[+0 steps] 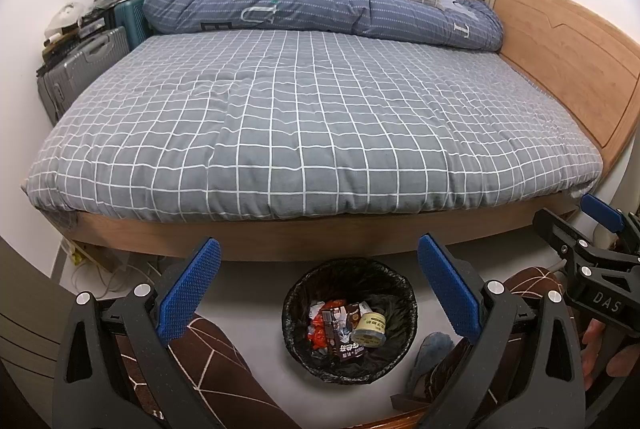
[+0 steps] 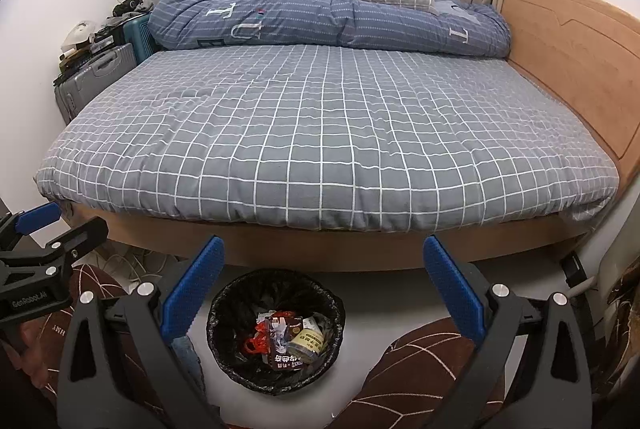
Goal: Collect trash
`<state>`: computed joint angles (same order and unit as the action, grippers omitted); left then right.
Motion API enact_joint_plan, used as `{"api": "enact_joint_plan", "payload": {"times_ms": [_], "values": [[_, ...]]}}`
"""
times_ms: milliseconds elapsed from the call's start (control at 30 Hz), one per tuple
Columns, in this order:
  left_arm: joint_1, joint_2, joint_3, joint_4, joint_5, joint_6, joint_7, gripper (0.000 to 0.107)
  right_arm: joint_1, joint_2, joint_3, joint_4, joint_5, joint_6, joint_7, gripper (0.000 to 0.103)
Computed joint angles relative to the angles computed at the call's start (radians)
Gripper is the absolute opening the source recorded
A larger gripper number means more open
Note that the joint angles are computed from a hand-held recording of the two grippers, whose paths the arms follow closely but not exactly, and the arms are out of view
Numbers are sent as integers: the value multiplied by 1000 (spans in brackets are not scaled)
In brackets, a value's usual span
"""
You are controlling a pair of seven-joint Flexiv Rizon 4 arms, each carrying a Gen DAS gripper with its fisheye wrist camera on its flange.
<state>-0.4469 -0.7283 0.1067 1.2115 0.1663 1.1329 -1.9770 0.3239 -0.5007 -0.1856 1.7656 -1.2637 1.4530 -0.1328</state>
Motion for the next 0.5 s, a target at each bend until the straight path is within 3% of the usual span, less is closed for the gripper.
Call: {"api": "enact_joint_plan", "payload": {"times_ms": [500], "values": [[-18, -1, 25, -16, 53, -39, -23, 97, -3, 2, 4, 2, -3, -1, 3, 95]]}}
